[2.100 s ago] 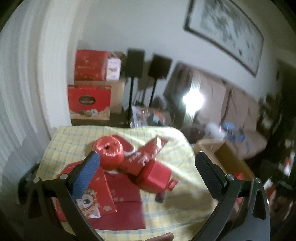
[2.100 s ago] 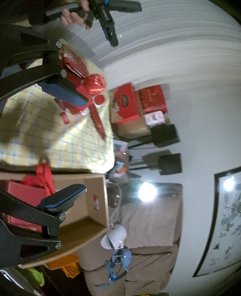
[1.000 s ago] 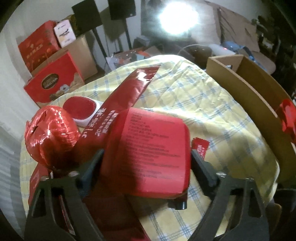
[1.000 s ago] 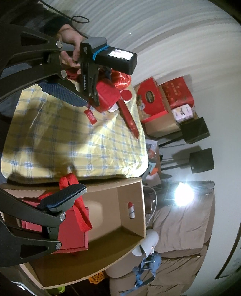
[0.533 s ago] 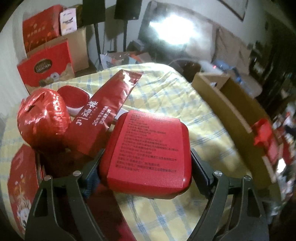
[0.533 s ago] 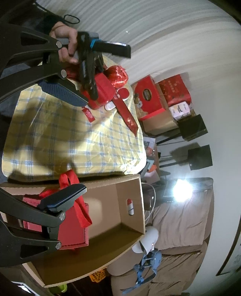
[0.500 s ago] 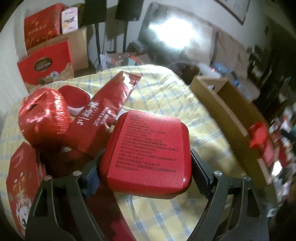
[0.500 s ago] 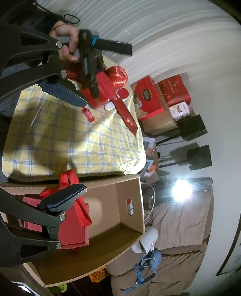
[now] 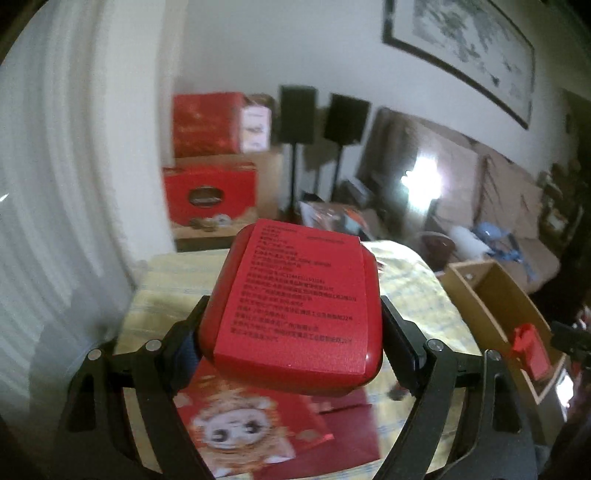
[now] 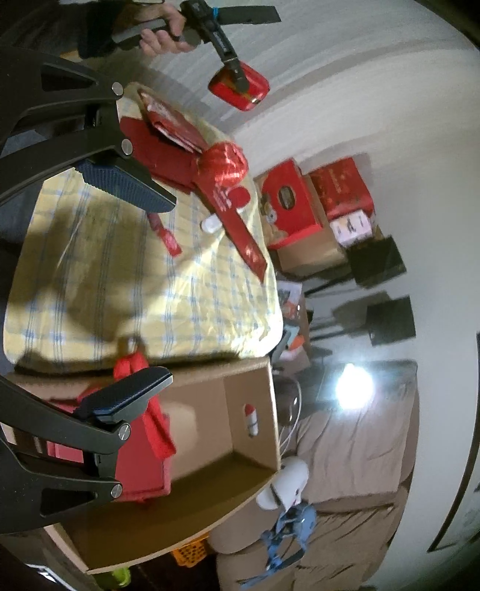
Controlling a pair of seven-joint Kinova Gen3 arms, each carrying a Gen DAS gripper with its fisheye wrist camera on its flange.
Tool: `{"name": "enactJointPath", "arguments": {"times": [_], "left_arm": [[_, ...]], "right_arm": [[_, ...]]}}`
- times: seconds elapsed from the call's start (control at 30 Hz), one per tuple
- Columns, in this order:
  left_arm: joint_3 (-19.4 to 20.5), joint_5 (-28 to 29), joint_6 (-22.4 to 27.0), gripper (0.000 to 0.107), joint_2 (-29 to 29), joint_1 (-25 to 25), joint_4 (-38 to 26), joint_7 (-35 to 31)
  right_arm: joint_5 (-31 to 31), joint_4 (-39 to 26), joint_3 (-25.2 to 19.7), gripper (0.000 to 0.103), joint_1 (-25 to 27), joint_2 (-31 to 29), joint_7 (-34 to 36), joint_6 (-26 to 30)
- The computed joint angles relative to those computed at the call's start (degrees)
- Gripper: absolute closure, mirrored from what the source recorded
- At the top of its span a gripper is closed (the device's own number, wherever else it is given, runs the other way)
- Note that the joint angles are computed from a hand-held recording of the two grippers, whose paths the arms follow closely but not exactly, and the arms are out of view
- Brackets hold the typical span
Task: Organize objects
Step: 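Grasp the red printed case on the table with the left tool and lift it, then move the right tool over the tall red packet while left tool holds the red case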
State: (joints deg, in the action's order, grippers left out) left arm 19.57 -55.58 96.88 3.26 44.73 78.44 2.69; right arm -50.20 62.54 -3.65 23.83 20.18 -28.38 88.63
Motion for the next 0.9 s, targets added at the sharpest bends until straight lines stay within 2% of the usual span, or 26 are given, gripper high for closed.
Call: {"name": "enactJointPath", "arguments": {"times": [0.13,0.3,0.4,0.57,0.9], "left_arm": [[1.10,-0.03,1.94,0.024,-2.58,-0.17,3.27,4.13],[3.41,1.64,0.21,0.024,-6.00,-2.32,8.04,7.15],[5.41,1.50,1.36,0.024,-6.42,-3.43,9.61,7.17],[6.55,3.01,-0.18,0.024,-9.52,-5.25,13.64,8.92],[9.36,8.91,-5.58,0.024,-17.99,-12.05,23.33,13.48]], "right_arm": [[0.86,2.14,-0.46,0.016,-1.94,-2.38,1.71,-0.45],[2.53,5.96,-0.28,0.016,-6.29,-5.46,3.82,-1.56],[4.81,8.33,-0.04,0.016,-9.84,-6.52,3.07,-2.63],[7.51,11.46,-0.12,0.016,-14.63,-8.37,3.32,-4.29],[10.12,8.90,-2.85,0.016,-25.22,-8.27,-2.24,-9.07]]}}
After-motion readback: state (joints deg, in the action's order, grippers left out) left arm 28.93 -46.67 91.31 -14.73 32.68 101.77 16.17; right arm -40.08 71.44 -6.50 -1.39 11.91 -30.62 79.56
